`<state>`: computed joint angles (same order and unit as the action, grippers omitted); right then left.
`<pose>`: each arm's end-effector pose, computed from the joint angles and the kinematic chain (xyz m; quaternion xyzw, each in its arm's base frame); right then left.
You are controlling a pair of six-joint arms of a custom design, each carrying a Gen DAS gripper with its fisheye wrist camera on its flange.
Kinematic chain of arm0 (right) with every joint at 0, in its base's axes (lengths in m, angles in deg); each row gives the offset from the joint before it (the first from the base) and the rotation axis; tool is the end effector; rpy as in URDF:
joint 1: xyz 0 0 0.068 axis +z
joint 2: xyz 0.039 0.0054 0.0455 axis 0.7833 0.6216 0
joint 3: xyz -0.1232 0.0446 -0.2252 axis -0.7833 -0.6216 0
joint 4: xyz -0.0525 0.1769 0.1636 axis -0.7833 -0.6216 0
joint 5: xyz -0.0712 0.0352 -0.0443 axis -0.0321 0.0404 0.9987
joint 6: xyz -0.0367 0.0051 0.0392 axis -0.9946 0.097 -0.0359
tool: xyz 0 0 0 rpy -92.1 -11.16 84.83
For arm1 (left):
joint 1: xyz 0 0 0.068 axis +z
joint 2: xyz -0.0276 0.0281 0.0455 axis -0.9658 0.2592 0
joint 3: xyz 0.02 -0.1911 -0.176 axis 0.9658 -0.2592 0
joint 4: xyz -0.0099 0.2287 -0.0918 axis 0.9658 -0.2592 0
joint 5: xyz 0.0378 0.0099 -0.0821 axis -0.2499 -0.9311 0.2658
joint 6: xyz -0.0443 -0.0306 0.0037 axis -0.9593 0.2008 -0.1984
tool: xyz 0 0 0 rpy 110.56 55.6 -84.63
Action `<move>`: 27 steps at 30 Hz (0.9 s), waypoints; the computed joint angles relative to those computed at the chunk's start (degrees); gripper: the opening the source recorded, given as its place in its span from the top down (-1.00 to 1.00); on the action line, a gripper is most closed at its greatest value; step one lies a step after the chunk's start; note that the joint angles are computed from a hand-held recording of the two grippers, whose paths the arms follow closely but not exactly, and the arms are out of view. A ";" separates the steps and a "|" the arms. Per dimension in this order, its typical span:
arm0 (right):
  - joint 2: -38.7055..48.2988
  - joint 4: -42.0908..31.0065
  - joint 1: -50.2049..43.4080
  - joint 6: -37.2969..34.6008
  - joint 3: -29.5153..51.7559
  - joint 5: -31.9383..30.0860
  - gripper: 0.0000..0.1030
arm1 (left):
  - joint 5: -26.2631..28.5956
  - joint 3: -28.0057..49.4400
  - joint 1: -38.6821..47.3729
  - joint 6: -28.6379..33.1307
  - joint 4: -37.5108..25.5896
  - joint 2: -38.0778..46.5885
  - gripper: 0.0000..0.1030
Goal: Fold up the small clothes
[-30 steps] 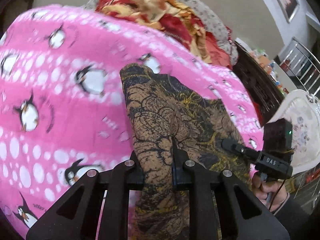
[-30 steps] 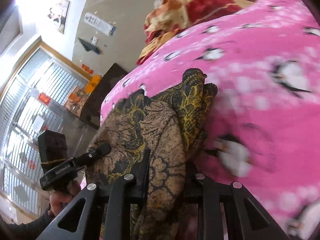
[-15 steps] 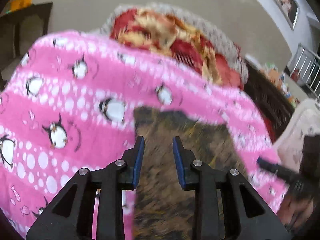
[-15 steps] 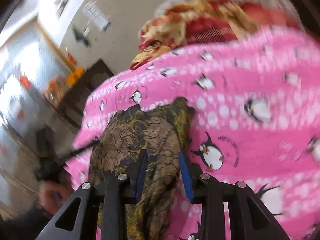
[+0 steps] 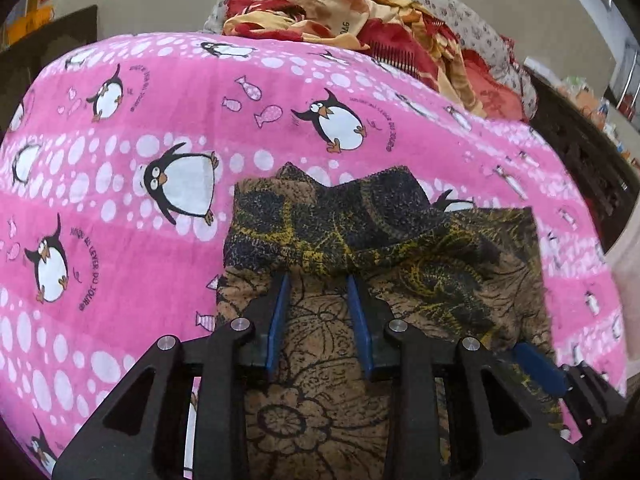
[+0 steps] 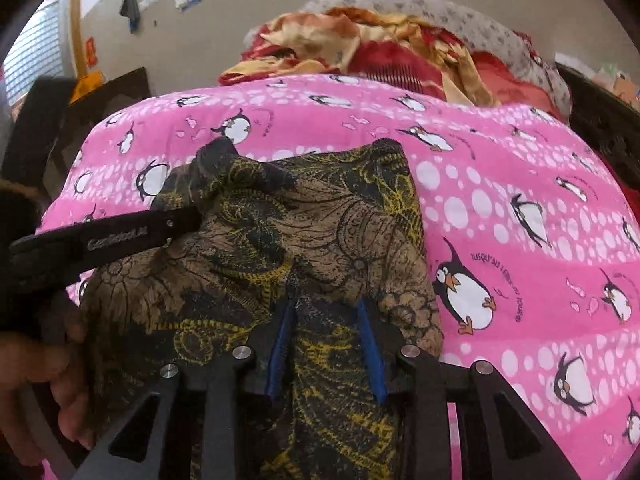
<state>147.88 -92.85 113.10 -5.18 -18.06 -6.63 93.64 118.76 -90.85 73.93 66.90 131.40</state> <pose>0.1272 0.1874 0.1479 0.1227 0.9273 -0.0264 0.3525 0.2546 -0.0823 0.1427 0.1804 0.9180 -0.1693 0.3100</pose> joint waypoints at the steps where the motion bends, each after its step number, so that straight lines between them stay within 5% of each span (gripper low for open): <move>1: -0.18 0.11 0.20 -0.30 -0.23 0.18 0.38 | -1.17 0.08 -0.84 -0.23 0.22 0.08 0.43; 27: 0.41 1.43 0.23 -1.29 0.02 0.55 0.35 | -0.59 -0.14 -0.86 -0.79 1.14 0.34 0.43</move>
<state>148.29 -91.41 113.33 -6.47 -18.04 -6.08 93.05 118.62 -91.71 73.13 68.04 131.74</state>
